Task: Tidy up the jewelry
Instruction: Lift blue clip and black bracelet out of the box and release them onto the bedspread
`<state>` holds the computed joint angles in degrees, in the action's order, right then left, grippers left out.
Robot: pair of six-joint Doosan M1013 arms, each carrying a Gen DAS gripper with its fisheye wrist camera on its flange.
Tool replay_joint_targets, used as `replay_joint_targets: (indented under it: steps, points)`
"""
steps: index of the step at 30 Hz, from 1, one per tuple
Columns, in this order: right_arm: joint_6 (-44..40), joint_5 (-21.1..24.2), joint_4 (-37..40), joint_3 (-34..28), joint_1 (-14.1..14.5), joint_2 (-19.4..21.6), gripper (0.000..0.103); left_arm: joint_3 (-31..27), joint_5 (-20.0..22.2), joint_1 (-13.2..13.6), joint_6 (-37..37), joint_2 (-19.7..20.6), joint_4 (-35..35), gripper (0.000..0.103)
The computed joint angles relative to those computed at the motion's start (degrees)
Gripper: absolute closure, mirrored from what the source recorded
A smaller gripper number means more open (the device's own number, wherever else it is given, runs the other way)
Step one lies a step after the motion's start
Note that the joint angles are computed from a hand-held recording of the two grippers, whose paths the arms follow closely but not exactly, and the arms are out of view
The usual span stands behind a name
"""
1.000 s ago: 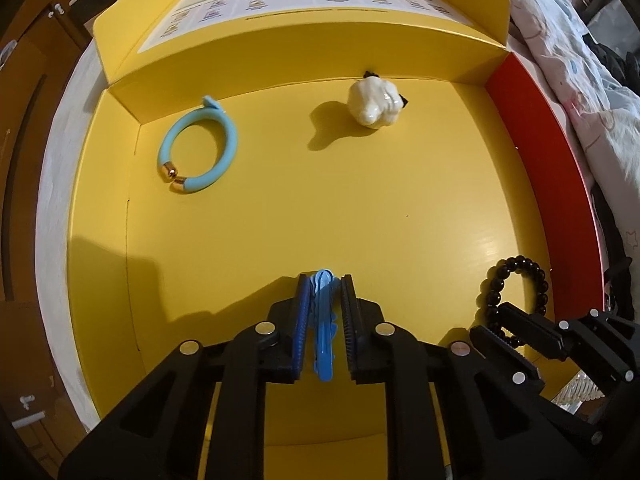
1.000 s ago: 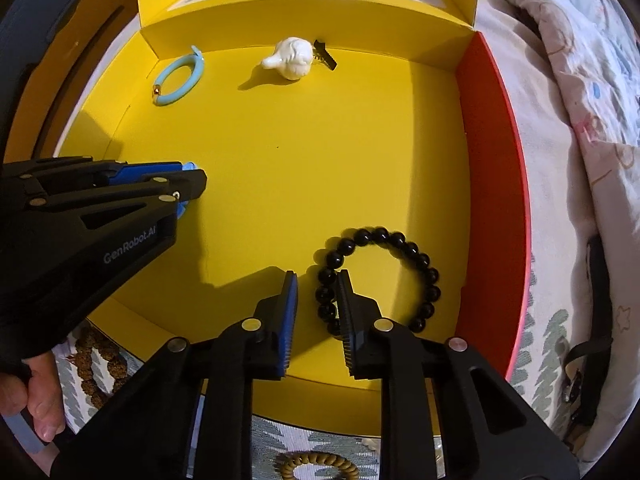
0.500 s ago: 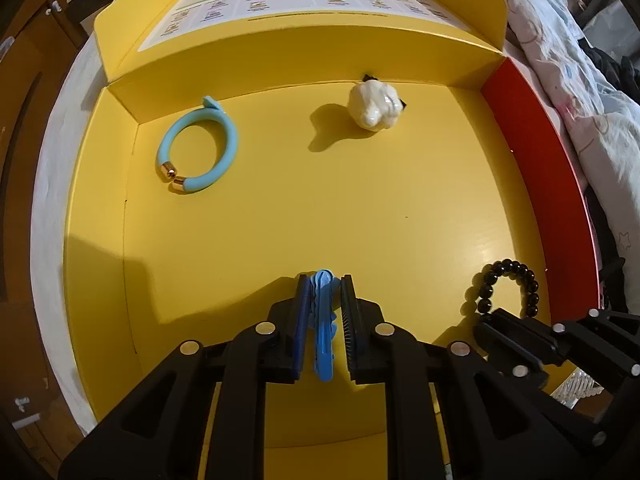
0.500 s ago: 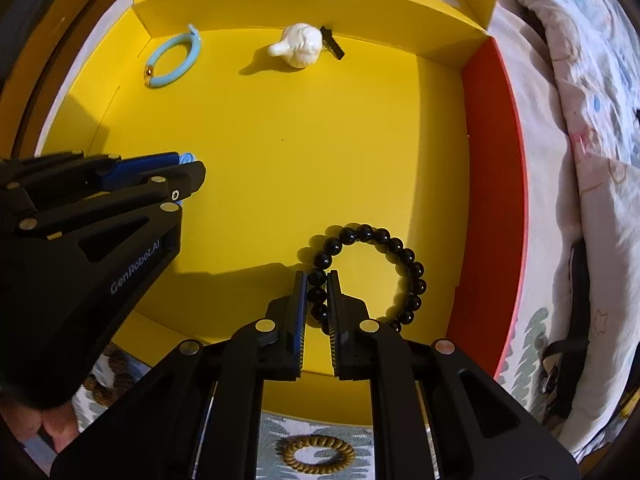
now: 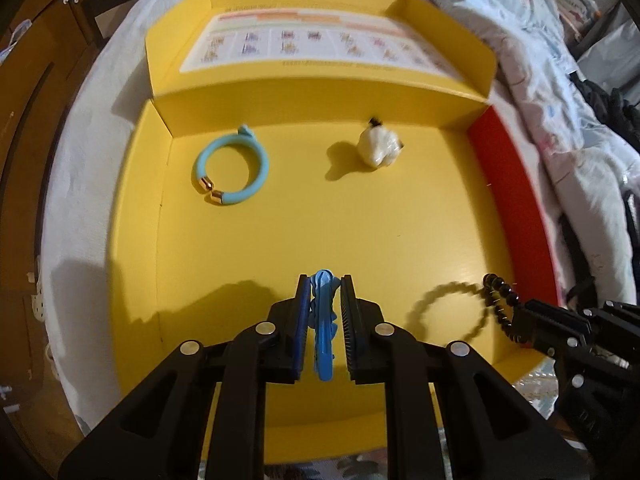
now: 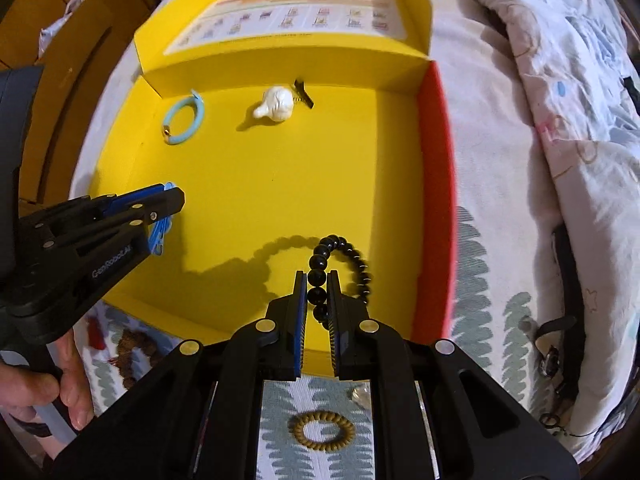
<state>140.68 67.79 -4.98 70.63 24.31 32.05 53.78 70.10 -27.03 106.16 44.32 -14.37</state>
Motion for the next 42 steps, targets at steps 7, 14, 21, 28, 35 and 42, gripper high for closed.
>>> replay_joint_targets:
  steps: [7,14,21,28,35,42]
  points:
    - [3.11,-2.92,-1.3,3.1,0.75,-3.61,0.092,2.88,-2.39,0.01,1.27,-2.94,-1.5,0.087]
    - [4.88,-4.08,-3.93,4.04,2.0,-5.95,0.092,5.33,-3.77,-0.01,1.89,-5.59,-1.3,0.087]
    - [8.04,-6.79,-6.17,8.36,3.82,-10.84,0.092,10.74,-6.08,1.27,4.11,-10.37,-2.43,0.087]
    - [13.05,-10.08,-8.02,15.21,4.94,-16.02,0.092,16.18,-8.41,4.01,3.47,-13.87,-1.78,0.087]
    - [15.67,-13.79,-7.82,21.26,4.08,-18.85,0.092,18.53,-10.19,7.67,1.21,-14.54,-1.12,0.087]
    - [16.08,-16.61,-6.59,24.89,1.36,-18.88,0.092,17.15,-10.86,9.33,-1.39,-12.66,0.88,0.087]
